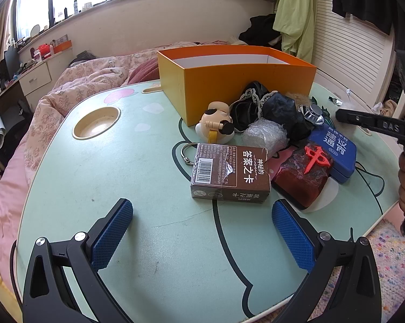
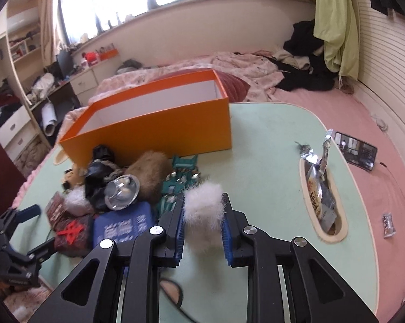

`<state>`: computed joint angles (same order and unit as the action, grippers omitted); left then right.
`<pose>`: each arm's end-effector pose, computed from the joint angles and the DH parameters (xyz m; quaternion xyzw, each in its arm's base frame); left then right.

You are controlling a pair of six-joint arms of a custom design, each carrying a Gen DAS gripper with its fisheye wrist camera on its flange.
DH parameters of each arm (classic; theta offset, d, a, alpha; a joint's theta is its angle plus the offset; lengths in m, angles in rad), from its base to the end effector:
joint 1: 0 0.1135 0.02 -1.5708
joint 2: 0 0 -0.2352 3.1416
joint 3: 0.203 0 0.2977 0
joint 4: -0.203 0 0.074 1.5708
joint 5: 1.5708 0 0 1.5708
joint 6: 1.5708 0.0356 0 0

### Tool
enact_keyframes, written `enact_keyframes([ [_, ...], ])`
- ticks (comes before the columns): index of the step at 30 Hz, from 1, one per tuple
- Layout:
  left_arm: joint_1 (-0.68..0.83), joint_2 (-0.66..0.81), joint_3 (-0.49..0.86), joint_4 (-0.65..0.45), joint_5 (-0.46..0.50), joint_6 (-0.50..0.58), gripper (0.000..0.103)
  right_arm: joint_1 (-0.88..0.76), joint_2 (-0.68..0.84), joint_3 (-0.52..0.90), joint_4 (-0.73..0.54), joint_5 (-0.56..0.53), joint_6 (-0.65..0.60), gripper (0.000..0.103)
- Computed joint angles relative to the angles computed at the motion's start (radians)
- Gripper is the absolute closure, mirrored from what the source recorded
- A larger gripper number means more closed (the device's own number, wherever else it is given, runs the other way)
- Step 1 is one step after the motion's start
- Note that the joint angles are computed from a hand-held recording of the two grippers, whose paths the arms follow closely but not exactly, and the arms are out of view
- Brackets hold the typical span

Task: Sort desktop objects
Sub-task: 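Grasp the white fur pompom on the table with the right tool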

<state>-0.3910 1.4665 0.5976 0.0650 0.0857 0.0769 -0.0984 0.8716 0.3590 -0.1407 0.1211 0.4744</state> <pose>0.2814 -0.1193 0.0847 0.2304 0.8976 -0.0977 0.3630 0.2374 -0.0278 0.1364 0.2785 0.8509 0.0293 0.4444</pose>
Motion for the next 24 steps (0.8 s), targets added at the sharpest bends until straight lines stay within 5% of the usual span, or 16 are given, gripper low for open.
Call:
enact_keyframes([
  [8,0.0,0.0,0.0,0.0,-0.001,0.0,0.0,0.168,-0.527,-0.243,-0.238,0.173,0.03,0.08],
  [10,0.0,0.0,0.0,0.0,-0.001,0.001,0.0,0.156,-0.628,-0.299,-0.266,0.163,0.043,0.068],
  [12,0.001,0.0,0.0,0.0,0.0,0.001,0.0,0.127,-0.539,-0.292,-0.212,0.161,0.063,0.025],
  [20,-0.005,-0.009,-0.006,-0.003,-0.005,0.001,0.0,0.206,-0.186,-0.187,-0.055,0.335,0.036,0.019],
  [24,-0.005,-0.011,-0.008,-0.002,-0.005,-0.001,0.0,0.205,-0.136,-0.17,-0.029,0.341,0.015,0.018],
])
